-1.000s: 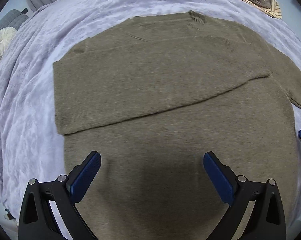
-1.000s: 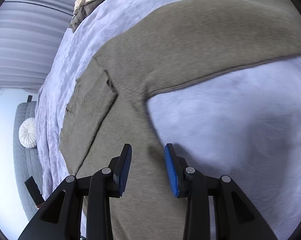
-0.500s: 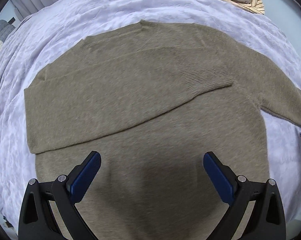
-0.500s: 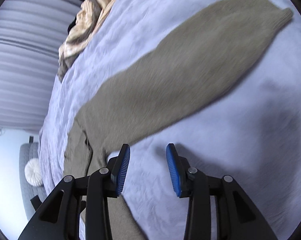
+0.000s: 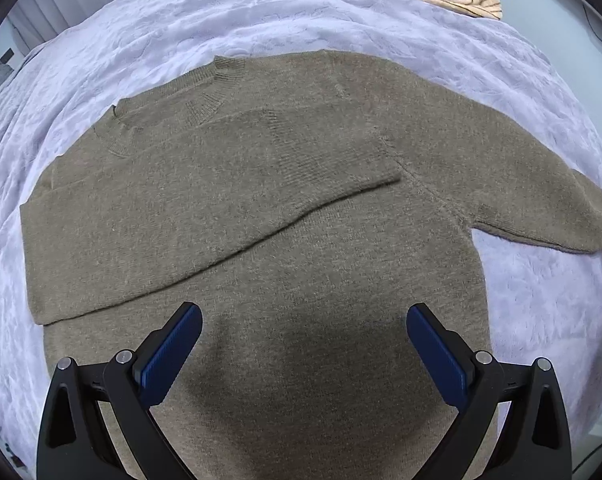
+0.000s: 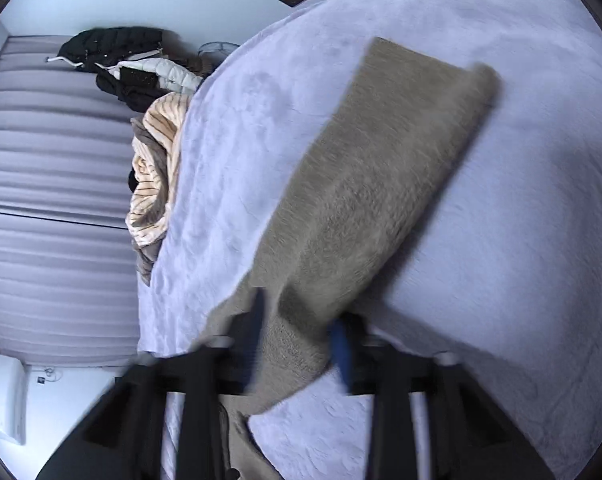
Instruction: Fold small clothes
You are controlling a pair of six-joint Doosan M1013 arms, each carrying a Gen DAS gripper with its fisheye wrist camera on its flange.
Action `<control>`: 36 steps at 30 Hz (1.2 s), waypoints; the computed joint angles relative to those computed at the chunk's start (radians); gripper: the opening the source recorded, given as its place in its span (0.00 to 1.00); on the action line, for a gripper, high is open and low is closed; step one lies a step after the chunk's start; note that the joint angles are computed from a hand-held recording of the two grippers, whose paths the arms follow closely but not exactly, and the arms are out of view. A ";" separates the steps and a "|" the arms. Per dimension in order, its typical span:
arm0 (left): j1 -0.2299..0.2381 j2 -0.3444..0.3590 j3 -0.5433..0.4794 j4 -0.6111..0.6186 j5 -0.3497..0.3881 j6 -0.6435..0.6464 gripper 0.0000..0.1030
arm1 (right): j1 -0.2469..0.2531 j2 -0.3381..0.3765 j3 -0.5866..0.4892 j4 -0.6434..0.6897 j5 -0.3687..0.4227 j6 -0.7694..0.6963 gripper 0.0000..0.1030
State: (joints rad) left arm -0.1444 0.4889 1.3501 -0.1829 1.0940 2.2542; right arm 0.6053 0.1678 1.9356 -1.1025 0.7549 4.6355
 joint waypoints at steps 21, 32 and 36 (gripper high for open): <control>0.169 0.132 -0.203 0.053 -0.019 -0.208 1.00 | -0.083 0.529 -0.899 0.967 -0.038 -2.069 0.07; 0.231 0.202 -0.298 -0.077 0.089 -0.174 0.99 | -0.082 0.641 -1.055 1.047 0.132 -2.107 0.43; 0.245 0.243 -0.373 -0.223 0.207 -0.137 0.99 | -0.085 0.706 -1.182 1.039 0.270 -2.154 0.05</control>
State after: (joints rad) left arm 0.1009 0.7323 0.9773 -0.4057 1.3006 2.1174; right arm 0.5207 0.8740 0.7539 -0.0631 1.0252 2.4812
